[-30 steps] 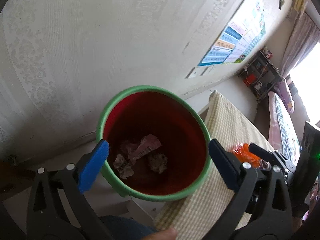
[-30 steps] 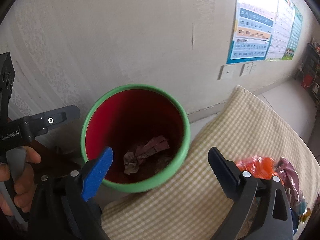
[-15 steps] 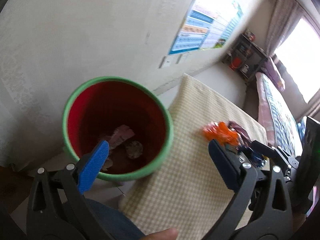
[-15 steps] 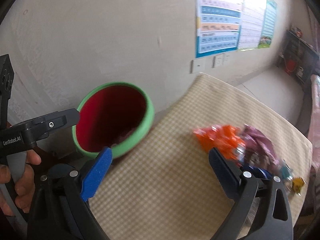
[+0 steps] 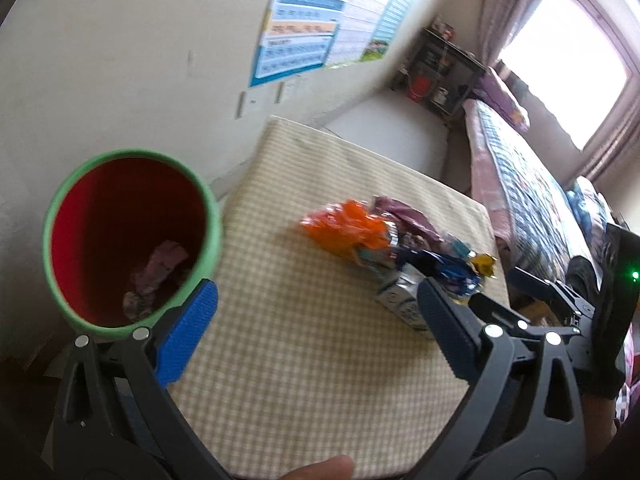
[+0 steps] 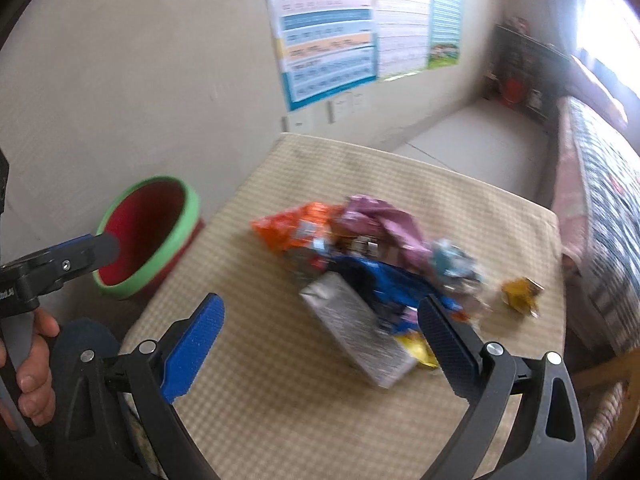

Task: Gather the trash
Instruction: 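Move both open tools back over the remaining wrappers on the table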

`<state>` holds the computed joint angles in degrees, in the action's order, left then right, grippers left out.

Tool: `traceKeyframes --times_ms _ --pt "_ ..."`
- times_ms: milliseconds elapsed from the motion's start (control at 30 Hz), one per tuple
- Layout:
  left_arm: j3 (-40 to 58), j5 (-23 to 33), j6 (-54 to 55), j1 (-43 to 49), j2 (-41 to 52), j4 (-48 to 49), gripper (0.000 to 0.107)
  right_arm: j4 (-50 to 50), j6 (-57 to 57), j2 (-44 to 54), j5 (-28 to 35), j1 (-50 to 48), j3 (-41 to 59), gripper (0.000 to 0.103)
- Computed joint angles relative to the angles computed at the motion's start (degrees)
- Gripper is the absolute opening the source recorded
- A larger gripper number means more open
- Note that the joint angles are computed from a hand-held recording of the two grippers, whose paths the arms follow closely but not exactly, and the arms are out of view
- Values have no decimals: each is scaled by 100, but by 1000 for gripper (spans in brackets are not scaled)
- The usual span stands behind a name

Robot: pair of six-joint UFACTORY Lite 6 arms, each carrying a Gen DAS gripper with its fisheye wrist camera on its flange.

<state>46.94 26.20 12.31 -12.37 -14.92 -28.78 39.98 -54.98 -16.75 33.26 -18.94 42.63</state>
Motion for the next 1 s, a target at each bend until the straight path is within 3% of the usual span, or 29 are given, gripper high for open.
traceKeyframes --times_ms 367,1000 --pt "512 -229 -1010 -967 651 622 97 417 -956 671 319 -1541 406 96" --pt "1695 -554 -1061 -1278 2505 517 97 685 -1070 2400 -127 -1467 1617 96"
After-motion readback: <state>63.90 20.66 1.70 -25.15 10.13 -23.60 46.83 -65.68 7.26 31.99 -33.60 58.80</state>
